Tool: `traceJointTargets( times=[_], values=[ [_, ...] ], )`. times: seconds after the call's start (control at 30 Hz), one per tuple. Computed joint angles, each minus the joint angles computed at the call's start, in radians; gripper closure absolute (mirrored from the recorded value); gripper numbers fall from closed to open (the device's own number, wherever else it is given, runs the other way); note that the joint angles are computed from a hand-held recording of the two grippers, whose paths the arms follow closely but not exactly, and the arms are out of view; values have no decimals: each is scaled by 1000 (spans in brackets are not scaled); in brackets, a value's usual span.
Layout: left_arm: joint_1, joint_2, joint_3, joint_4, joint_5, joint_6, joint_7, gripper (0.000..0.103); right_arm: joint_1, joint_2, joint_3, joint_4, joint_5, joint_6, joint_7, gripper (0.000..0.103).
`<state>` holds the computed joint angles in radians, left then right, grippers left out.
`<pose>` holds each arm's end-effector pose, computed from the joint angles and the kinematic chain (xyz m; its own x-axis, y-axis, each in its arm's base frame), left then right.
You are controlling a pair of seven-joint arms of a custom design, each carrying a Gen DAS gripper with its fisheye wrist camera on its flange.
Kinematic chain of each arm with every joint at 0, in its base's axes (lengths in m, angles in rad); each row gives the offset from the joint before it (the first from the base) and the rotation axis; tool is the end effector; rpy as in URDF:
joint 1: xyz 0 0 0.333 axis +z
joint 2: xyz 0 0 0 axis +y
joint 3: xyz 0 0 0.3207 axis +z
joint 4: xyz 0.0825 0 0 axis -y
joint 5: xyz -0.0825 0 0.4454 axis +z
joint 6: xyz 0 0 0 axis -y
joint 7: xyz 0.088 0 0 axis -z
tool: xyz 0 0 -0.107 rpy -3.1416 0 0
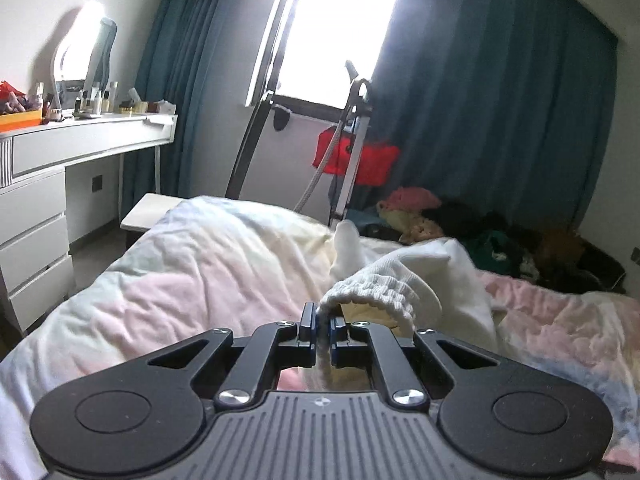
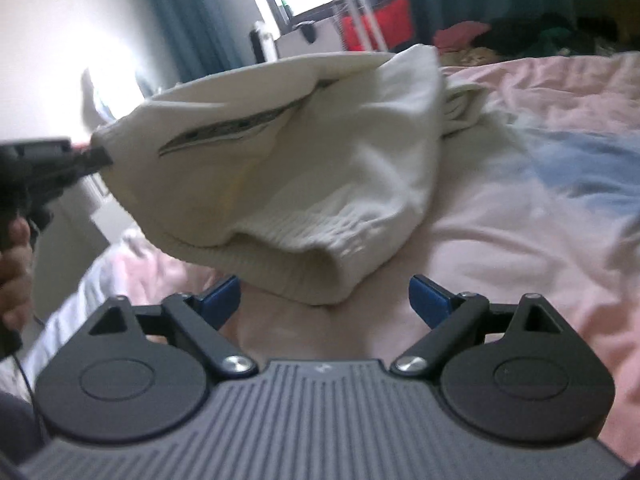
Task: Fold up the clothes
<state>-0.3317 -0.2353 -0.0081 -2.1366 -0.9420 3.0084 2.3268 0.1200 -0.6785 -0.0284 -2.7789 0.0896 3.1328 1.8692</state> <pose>0.5653 -0.1376 0.6001 -0.3494 -0.9140 0.2060 -0.4450 -0.0316 -0.8950 0.4249 0.0309 0.5008 -0.1026 -0.9342 -0.3416 -0.5111 0.3441 -0.7876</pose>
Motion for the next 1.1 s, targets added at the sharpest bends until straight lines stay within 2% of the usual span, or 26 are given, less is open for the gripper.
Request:
traceJointTargets(
  times=[0.07, 0.1, 0.27, 0.37, 0.43, 0.47, 0.6, 0.63, 0.73, 0.8, 0.93, 1.0, 1.1],
  values=[
    [-6, 16, -4, 4, -3, 17, -1, 97, -67, 55, 65, 28, -1, 21, 45, 33],
    [-7, 32, -4, 18, -8, 19, -2, 97, -83, 79, 77, 39, 4, 30, 67, 33],
    [4, 81, -33, 52, -39, 42, 1, 96, -92, 193, 83, 77, 3, 125, 110, 34],
    [31, 95, -54, 57, -9, 37, -23, 96, -158, 213, 161, 83, 5, 178, 126, 46],
    [48, 108, -60, 66, 15, 15, -47, 96, -215, 207, 223, 87, 3, 178, 117, 56],
    [55, 116, -60, 75, 14, -3, -46, 96, -238, 198, 248, 87, 1, 172, 112, 63],
    [64, 118, -54, 91, -155, -54, 120, 96, -302, 146, 304, 92, -14, 99, 134, 73],
    [74, 117, -58, 92, -171, -69, 126, 96, -322, 131, 320, 90, -24, 93, 149, 74],
    [114, 114, -78, 90, -117, -120, 34, 96, -379, 80, 365, 77, -52, 105, 192, 81],
    [133, 112, -85, 89, -73, -163, -36, 95, -410, 32, 388, 67, -65, 109, 214, 82],
    [148, 92, -73, 91, -105, -272, -71, 94, -463, -92, 424, 35, -89, 105, 247, 84],
    [157, 81, -70, 92, -110, -326, -114, 92, -455, -186, 415, -4, -104, 85, 252, 84],
    [178, 77, -70, 101, -68, -416, -248, 93, -382, -268, 343, -46, -132, -6, 238, 84]
  ],
)
